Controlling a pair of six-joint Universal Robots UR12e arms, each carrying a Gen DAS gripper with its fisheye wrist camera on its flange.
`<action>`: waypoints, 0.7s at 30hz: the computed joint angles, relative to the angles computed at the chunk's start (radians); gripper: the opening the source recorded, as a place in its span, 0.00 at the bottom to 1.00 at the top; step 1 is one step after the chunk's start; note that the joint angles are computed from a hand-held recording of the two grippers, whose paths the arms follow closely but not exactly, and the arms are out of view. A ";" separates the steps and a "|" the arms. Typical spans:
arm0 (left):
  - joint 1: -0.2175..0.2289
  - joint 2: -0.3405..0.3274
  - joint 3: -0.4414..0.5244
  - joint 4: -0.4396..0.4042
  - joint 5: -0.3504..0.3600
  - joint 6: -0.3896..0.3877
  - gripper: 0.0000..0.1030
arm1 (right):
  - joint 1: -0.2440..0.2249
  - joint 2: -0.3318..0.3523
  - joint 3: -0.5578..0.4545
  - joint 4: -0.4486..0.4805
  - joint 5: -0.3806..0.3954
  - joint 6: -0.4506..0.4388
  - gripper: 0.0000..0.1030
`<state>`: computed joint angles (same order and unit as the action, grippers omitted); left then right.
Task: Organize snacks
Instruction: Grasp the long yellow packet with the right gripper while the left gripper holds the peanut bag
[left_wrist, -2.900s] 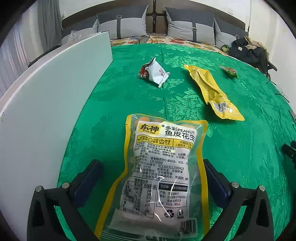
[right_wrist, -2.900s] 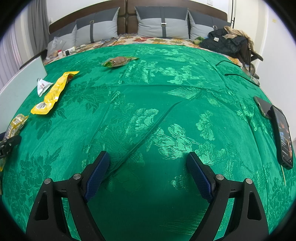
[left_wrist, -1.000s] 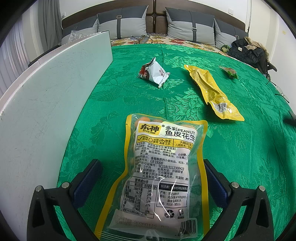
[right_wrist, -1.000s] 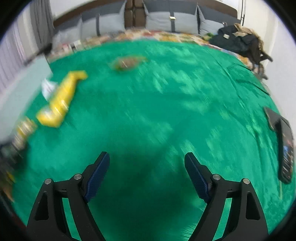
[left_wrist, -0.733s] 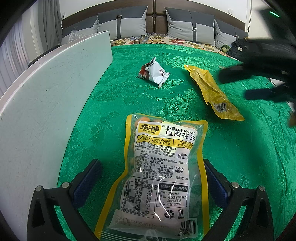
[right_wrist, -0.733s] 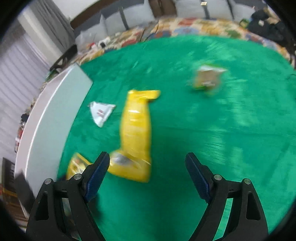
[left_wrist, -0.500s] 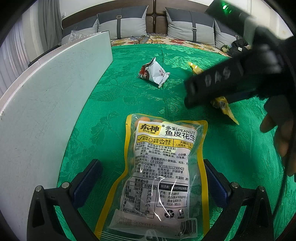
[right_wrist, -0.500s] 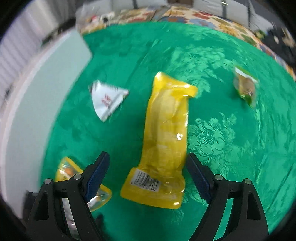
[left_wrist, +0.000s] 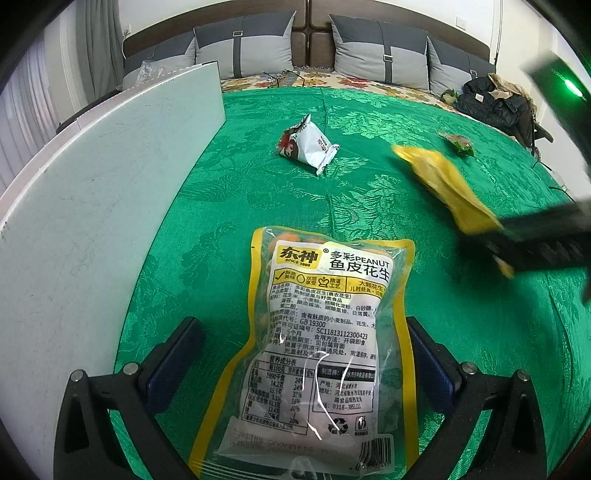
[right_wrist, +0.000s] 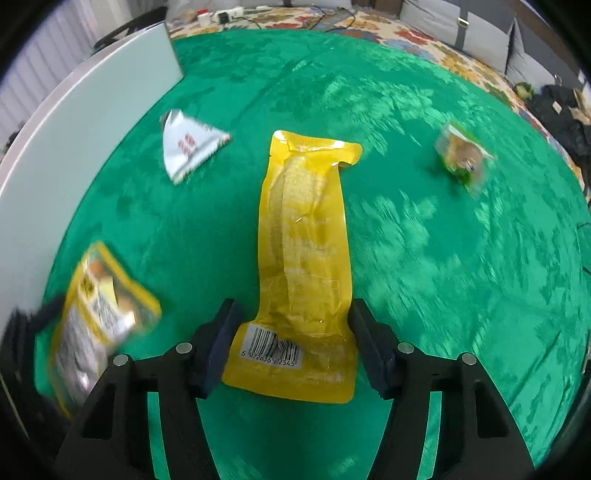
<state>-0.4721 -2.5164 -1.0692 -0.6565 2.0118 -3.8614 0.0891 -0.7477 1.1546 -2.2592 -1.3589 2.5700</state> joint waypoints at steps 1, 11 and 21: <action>0.000 0.000 0.000 0.000 0.000 0.000 1.00 | -0.006 -0.011 0.018 -0.008 0.001 -0.005 0.62; 0.000 0.000 0.000 0.000 0.000 0.000 1.00 | -0.115 -0.150 0.339 -0.357 0.051 -0.015 0.63; -0.001 0.001 -0.003 0.001 0.001 -0.001 1.00 | -0.144 -0.145 0.394 -0.524 0.129 0.024 0.66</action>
<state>-0.4728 -2.5151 -1.0720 -0.6553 2.0125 -3.8622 -0.0550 -0.8922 1.5483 -2.7835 -1.2297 2.5943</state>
